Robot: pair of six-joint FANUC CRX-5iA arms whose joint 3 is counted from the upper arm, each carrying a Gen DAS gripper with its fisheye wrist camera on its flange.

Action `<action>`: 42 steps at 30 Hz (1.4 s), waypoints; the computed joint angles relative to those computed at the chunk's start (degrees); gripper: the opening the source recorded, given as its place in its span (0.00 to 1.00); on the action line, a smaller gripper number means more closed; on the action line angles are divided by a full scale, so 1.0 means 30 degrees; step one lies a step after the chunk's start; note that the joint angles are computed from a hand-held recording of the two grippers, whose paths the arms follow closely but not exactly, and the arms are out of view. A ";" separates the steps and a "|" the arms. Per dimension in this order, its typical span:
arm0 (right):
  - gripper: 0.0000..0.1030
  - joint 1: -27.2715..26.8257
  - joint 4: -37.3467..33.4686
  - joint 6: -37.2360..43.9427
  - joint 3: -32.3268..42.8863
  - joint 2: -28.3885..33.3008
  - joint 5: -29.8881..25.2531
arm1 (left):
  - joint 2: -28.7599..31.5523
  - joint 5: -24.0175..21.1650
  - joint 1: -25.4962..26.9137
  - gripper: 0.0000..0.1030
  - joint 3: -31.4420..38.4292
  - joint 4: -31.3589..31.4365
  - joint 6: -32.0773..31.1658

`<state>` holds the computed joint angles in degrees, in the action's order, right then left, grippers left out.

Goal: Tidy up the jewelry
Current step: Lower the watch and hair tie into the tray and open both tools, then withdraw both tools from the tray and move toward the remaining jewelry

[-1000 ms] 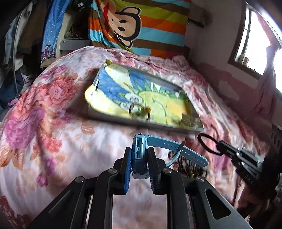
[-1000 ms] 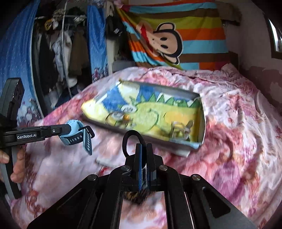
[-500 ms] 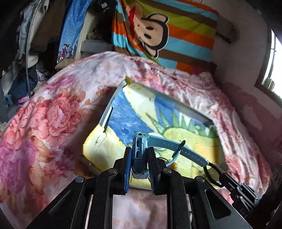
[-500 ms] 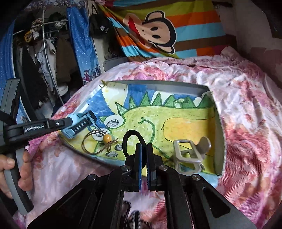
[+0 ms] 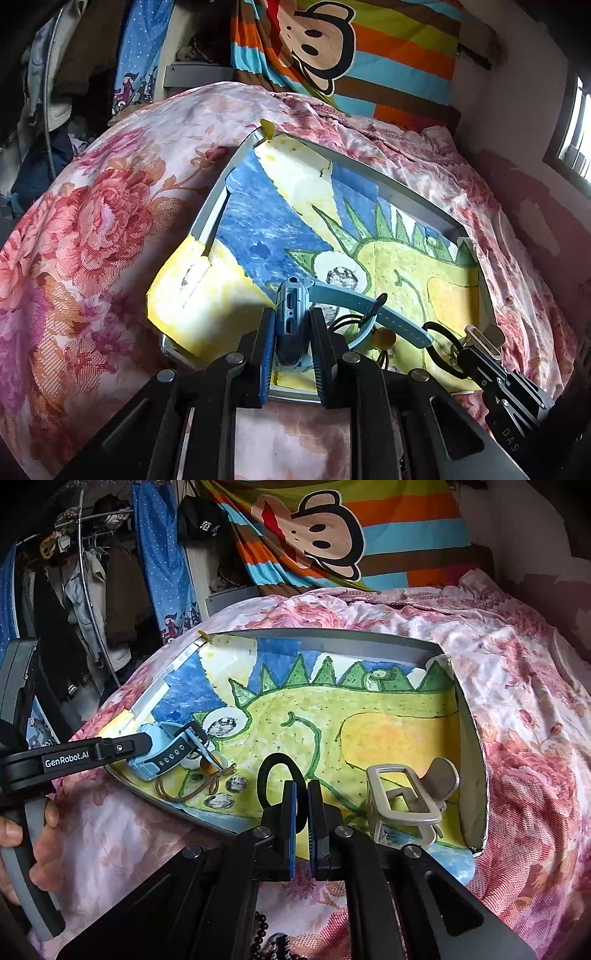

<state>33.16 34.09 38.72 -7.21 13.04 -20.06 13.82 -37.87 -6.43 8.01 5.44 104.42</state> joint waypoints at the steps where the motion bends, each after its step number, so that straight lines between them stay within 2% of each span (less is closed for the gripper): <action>1: 0.06 -0.0017 0.0259 -0.0262 -0.0102 -0.0048 0.0032 | 0.0046 -0.0223 -0.0005 0.17 0.0116 -0.0031 -0.0036; 4: 0.12 -0.0113 0.1377 -0.1370 -0.0587 -0.0310 0.0170 | 0.0197 -0.0944 -0.0014 0.26 0.0557 -0.0330 0.0065; 5: 0.15 -0.0170 0.1931 -0.1922 -0.0857 -0.0471 0.0319 | 0.0090 -0.0909 0.0021 0.35 0.0441 -0.0195 0.0030; 6: 0.22 -0.0211 0.2407 -0.2395 -0.1069 -0.0603 0.0406 | -0.0083 -0.0724 0.0061 0.49 0.0205 -0.0045 0.0001; 7: 0.29 -0.0292 0.3154 -0.3144 -0.1394 -0.0802 0.0568 | -0.0442 -0.0172 0.0124 0.56 -0.0301 0.0216 0.0020; 8: 0.31 -0.0365 0.3850 -0.3855 -0.1677 -0.0970 0.0715 | -0.0772 0.0347 0.0171 0.67 -0.0734 0.0332 0.0106; 9: 0.34 -0.0475 0.4808 -0.4833 -0.2048 -0.1203 0.0893 | -0.1204 0.1000 0.0199 0.70 -0.1227 0.0385 0.0252; 11: 0.38 -0.0644 0.6383 -0.6430 -0.2600 -0.1661 0.1011 | -0.1709 0.1414 0.0253 0.72 -0.1634 0.0668 -0.0102; 13: 0.54 -0.0919 0.8519 -0.8498 -0.3313 -0.2243 0.1262 | -0.2002 0.1213 0.0238 0.76 -0.1568 0.0583 -0.0335; 15: 0.67 -0.1389 1.1530 -1.1447 -0.4265 -0.3047 0.1603 | -0.2564 0.1232 0.0145 0.87 -0.1709 0.0162 -0.0394; 16: 0.72 -0.1618 1.3005 -1.2838 -0.4702 -0.3454 0.1696 | -0.2951 0.1456 0.0068 0.89 -0.1900 -0.0199 -0.0222; 18: 0.78 -0.1903 1.5253 -1.4678 -0.5444 -0.4318 0.1738 | -0.3614 0.1850 -0.0049 0.97 -0.2254 -0.0780 0.0179; 20: 0.87 -0.2126 1.6912 -1.5829 -0.6003 -0.5048 0.1841 | -0.4453 0.2215 -0.0276 0.99 -0.2613 -0.1747 0.1025; 21: 0.94 -0.2473 1.8714 -1.7266 -0.6445 -0.5528 0.2005 | -0.4740 0.2271 -0.0357 1.00 -0.2713 -0.2126 0.1311; 22: 0.96 -0.2724 1.9963 -1.8293 -0.6690 -0.5836 0.2120 | -0.5099 0.2206 -0.0547 1.00 -0.2720 -0.2870 0.1847; 23: 0.97 -0.3096 2.1660 -1.9700 -0.7079 -0.6338 0.2312 | -0.5359 0.2103 -0.0684 1.00 -0.2714 -0.3400 0.2180; 28: 0.98 -0.3338 2.4657 -2.2095 -0.8444 -0.8296 0.2009 | -0.7019 0.2116 -0.1384 1.00 -0.3389 -0.5109 0.2988; 36: 0.98 -0.2213 2.5497 -2.3163 -1.0573 -1.1162 0.0129 | -0.9722 0.2175 -0.2539 1.00 -0.4950 -0.7743 0.4670; 42: 0.98 -0.0703 2.4643 -2.2645 -1.1949 -1.2992 -0.1685 | -1.1285 0.1309 -0.3799 1.00 -0.5599 -1.0058 0.6639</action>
<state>31.05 108.02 -29.22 -43.06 -25.94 -25.12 -20.03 -33.95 -17.82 -8.79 -24.74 124.33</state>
